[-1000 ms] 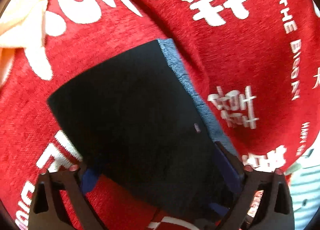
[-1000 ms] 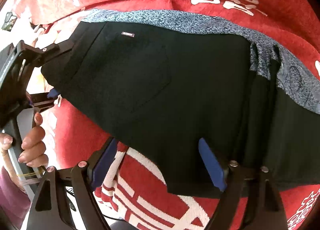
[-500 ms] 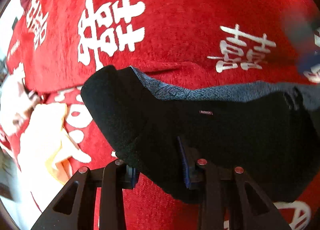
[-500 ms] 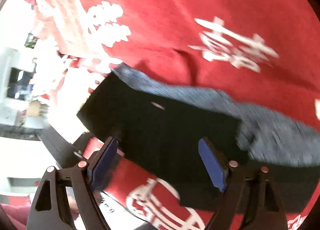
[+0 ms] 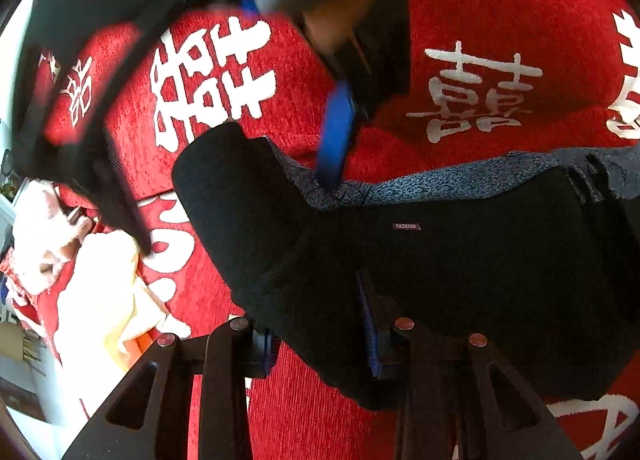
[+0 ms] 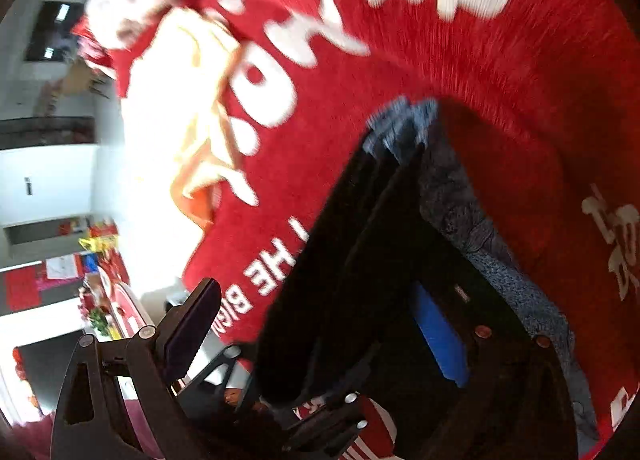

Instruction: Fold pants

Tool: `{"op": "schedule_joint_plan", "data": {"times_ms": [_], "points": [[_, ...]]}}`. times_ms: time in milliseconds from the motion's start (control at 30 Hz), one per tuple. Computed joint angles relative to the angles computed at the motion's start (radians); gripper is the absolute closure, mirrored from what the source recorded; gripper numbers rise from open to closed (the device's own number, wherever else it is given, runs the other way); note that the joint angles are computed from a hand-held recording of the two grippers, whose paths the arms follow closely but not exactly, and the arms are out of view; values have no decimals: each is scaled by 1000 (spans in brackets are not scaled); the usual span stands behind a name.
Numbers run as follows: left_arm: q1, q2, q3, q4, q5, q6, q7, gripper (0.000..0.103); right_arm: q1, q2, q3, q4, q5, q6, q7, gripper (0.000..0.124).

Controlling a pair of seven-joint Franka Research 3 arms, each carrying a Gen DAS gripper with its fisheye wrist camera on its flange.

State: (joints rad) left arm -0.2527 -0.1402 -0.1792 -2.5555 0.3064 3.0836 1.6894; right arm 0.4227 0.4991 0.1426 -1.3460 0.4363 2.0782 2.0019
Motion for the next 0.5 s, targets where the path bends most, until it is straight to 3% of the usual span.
{"op": "schedule_joint_plan", "data": {"times_ms": [67,100,133,200,267,500], "points": [[-17,2,10,5,-25,-15,16,68,-8,25,1,16,5,-38,0,82],[-53,0,36,4,-86,-30,68,68,-12,14,1,-11,14,-25,-3,99],[-54,-6,35,-2,-92,-23,76,68,-16,-12,1,-57,28,8,-9,104],[-76,-27,43,-16,-115,-9,112,68,-26,-91,6,-181,69,105,-39,105],[-168,-60,102,-23,-225,-27,201,68,-31,-180,12,-307,107,202,-77,105],[-333,-181,158,-24,-429,-108,336,68,-34,-543,26,-775,486,555,-287,105]]}}
